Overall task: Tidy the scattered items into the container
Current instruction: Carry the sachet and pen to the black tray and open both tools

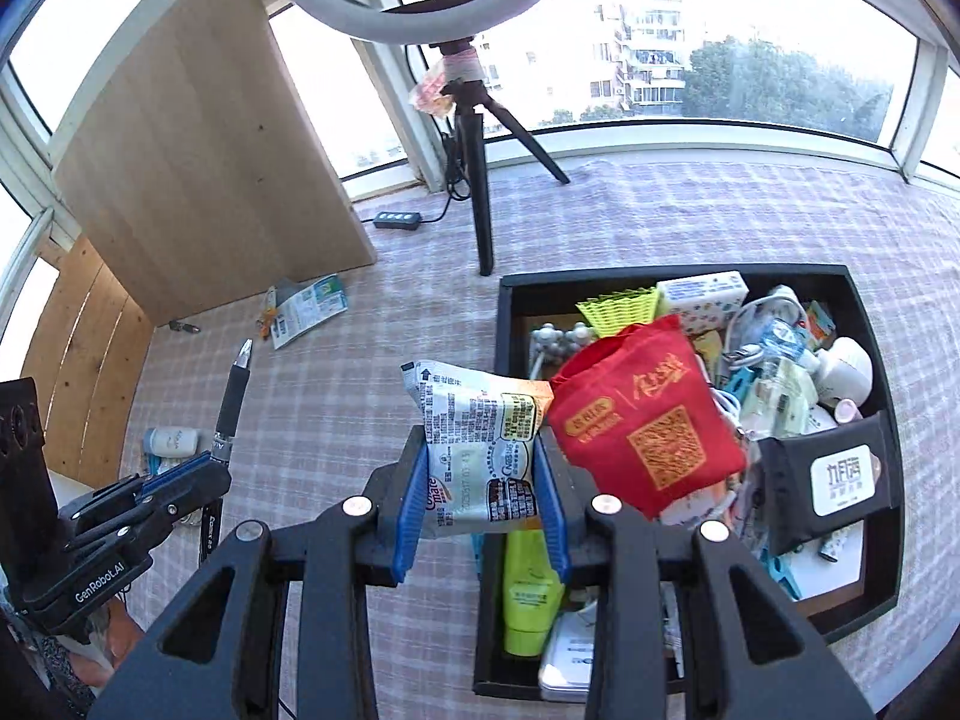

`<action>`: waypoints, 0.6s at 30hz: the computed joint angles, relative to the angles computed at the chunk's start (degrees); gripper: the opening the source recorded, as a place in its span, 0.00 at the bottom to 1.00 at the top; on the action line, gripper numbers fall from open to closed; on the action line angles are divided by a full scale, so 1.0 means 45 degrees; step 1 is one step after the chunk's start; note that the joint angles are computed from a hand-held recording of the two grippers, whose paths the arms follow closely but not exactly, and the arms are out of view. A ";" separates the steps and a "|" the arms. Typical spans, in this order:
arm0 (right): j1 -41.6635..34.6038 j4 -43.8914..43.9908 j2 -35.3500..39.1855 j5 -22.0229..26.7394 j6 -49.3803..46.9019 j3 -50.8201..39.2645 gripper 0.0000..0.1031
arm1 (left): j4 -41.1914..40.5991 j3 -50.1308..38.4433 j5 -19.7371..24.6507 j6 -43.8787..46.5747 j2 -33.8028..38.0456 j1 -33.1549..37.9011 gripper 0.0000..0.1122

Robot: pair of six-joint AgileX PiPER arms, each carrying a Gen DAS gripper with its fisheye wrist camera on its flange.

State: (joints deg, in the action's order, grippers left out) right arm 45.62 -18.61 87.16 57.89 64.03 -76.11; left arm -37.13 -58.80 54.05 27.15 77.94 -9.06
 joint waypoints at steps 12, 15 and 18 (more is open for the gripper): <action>-0.4680 0.1175 -0.5539 0.0160 -0.2947 0.5427 0.31 | 0.4275 -0.3067 -0.2839 -0.7680 0.2565 -0.8562 0.09; -0.5969 0.1782 -0.5815 -0.0117 -0.4314 0.5576 0.32 | 0.4890 -0.3761 -0.3007 -0.8413 0.3277 -0.9302 0.09; -0.7088 0.2772 -0.5598 -0.0652 -0.5986 0.5477 0.51 | 0.6989 -0.4565 -0.2670 -1.0222 0.4026 -1.0044 0.54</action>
